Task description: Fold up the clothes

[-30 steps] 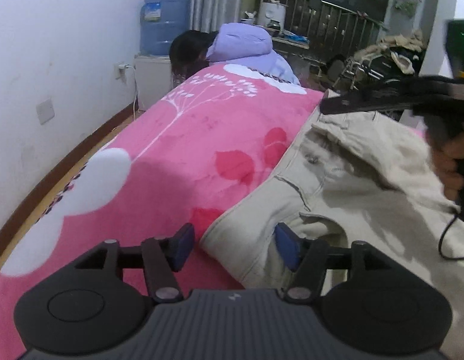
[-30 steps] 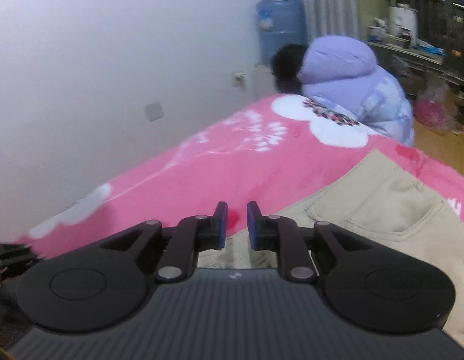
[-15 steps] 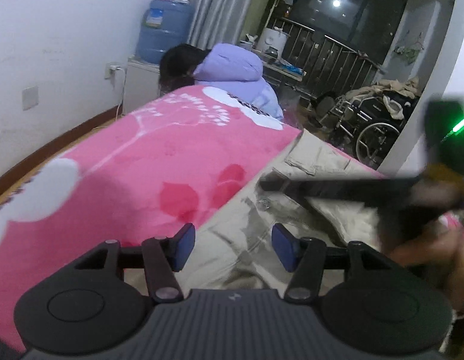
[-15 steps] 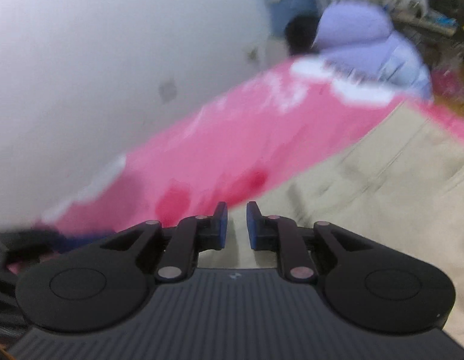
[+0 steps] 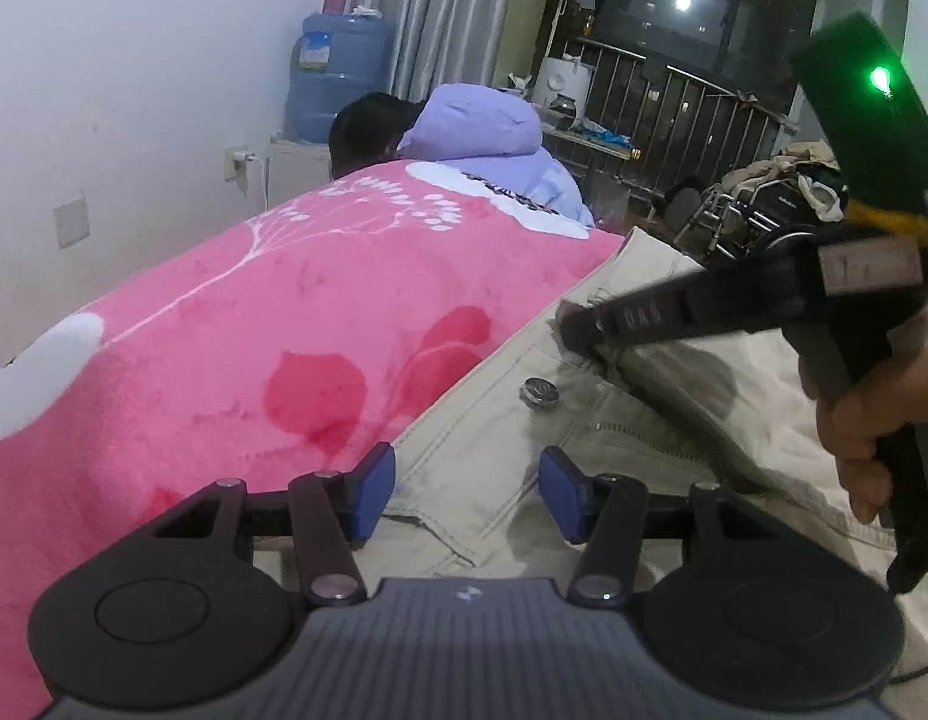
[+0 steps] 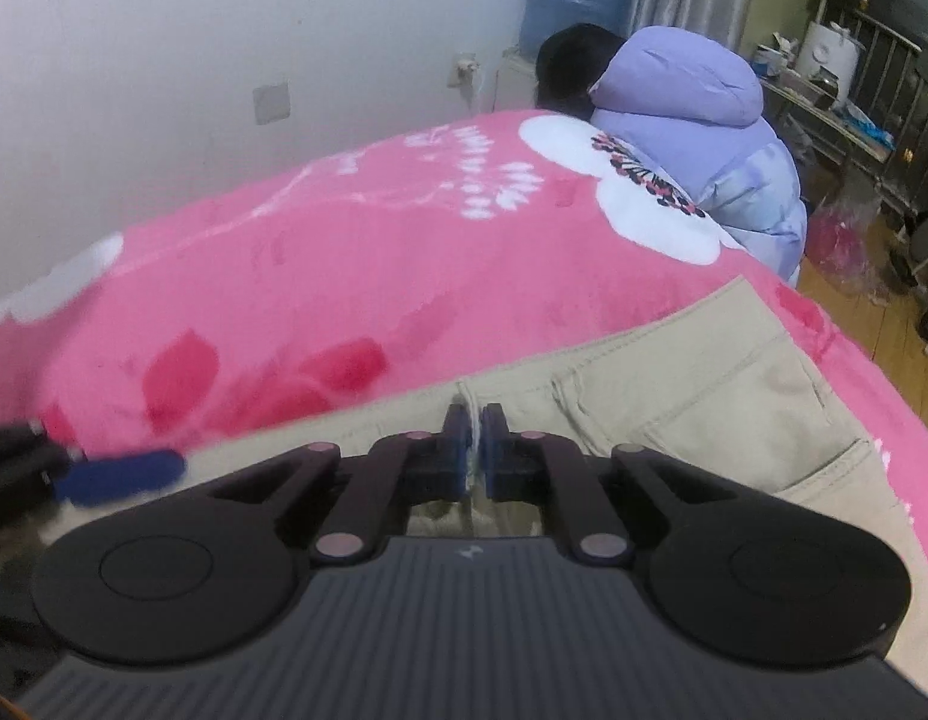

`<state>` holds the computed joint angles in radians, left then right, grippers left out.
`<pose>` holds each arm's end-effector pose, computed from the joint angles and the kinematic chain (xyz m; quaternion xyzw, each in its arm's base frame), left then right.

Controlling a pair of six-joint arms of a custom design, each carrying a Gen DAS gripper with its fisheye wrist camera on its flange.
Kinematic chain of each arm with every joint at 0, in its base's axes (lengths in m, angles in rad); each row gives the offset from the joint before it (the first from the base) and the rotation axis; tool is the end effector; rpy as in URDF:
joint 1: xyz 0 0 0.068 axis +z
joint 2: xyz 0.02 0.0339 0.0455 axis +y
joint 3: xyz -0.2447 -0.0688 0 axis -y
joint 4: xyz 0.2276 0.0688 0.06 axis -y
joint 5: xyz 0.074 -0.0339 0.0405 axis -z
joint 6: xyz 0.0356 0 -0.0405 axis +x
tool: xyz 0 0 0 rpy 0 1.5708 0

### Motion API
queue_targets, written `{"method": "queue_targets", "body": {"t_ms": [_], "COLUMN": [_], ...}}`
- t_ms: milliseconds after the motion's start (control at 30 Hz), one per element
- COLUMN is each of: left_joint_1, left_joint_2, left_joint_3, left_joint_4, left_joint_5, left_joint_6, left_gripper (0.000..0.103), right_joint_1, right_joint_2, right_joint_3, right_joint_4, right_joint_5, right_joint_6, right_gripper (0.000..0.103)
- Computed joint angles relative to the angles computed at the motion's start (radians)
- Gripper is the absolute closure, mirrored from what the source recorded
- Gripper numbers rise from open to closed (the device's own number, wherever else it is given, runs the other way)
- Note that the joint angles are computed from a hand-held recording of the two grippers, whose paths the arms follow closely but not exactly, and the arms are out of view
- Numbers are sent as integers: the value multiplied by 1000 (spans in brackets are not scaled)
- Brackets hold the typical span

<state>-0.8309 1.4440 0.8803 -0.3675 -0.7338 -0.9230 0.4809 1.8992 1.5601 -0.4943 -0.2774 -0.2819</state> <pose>0.2020 -0.1859 0.2048 -0.1534 0.8800 -0.0078 0.4495 0.3557 0.1966 0.2459 -0.3901 0.8389 0.1638 0.3424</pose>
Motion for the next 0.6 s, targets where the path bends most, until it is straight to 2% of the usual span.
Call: {"method": "queue_targets", "body": {"t_ms": [167, 300, 400, 500, 567, 600], "left_joint_1": [-5, -10, -13, -29, -30, -31], "left_joint_2": [-6, -5, -1, 8, 15, 19], "left_joint_3": [-24, -30, -29, -18, -10, -4], "left_joint_4": [32, 40, 40, 20, 12, 6], "left_joint_5": [-10, -19, -22, -36, -39, -39], "left_joint_6": [4, 3, 3, -12, -6, -4], "left_gripper": [49, 49, 48, 48, 46, 46], "right_joint_1": [-31, -9, -22, -45, -63, -73], "right_joint_2": [-22, -9, 23, 43, 52, 55], "right_joint_3": [-14, -19, -35, -35, -17, 1], "right_joint_4": [25, 33, 49, 67, 44, 19], "right_joint_5": [-124, -108, -143, -201, -252, -285], "right_joint_6": [58, 47, 90, 177, 219, 237], "right_gripper": [100, 100, 100, 95, 86, 76]}}
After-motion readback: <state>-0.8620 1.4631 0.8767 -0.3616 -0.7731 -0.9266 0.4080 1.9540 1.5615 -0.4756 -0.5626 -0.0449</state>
